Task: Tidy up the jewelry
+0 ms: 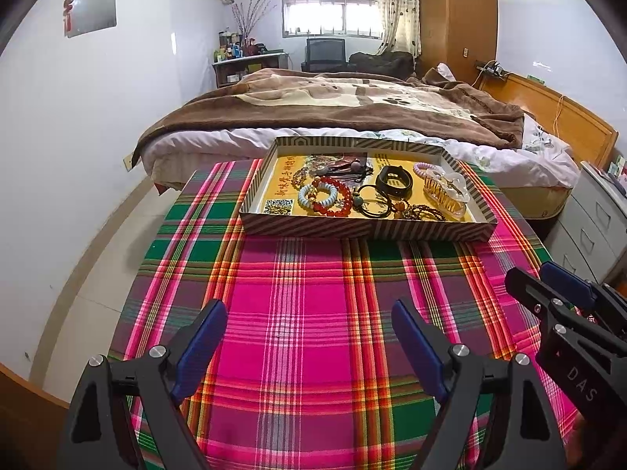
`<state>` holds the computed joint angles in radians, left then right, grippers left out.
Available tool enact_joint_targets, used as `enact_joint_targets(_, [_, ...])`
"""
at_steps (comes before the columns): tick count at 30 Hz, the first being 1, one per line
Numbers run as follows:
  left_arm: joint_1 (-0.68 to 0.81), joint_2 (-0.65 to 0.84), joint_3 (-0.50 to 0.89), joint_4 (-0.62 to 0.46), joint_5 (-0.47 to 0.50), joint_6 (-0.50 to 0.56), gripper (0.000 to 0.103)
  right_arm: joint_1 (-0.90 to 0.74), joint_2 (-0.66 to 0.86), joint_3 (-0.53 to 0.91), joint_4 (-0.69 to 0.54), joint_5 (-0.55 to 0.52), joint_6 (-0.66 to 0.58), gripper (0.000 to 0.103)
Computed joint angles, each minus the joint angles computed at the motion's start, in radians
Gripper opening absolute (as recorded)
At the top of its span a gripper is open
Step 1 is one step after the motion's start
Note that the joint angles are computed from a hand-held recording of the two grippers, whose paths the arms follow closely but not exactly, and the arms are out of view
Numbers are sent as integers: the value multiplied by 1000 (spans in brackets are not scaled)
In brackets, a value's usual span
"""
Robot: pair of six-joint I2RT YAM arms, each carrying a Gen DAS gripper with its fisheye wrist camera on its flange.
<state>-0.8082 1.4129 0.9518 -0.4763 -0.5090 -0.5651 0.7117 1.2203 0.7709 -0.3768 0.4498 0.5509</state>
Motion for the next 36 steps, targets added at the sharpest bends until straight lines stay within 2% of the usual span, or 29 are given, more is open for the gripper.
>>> enact_joint_targets(36, [4,4,3,-22,3,-10,86,10,18,2,12,-2,8,47])
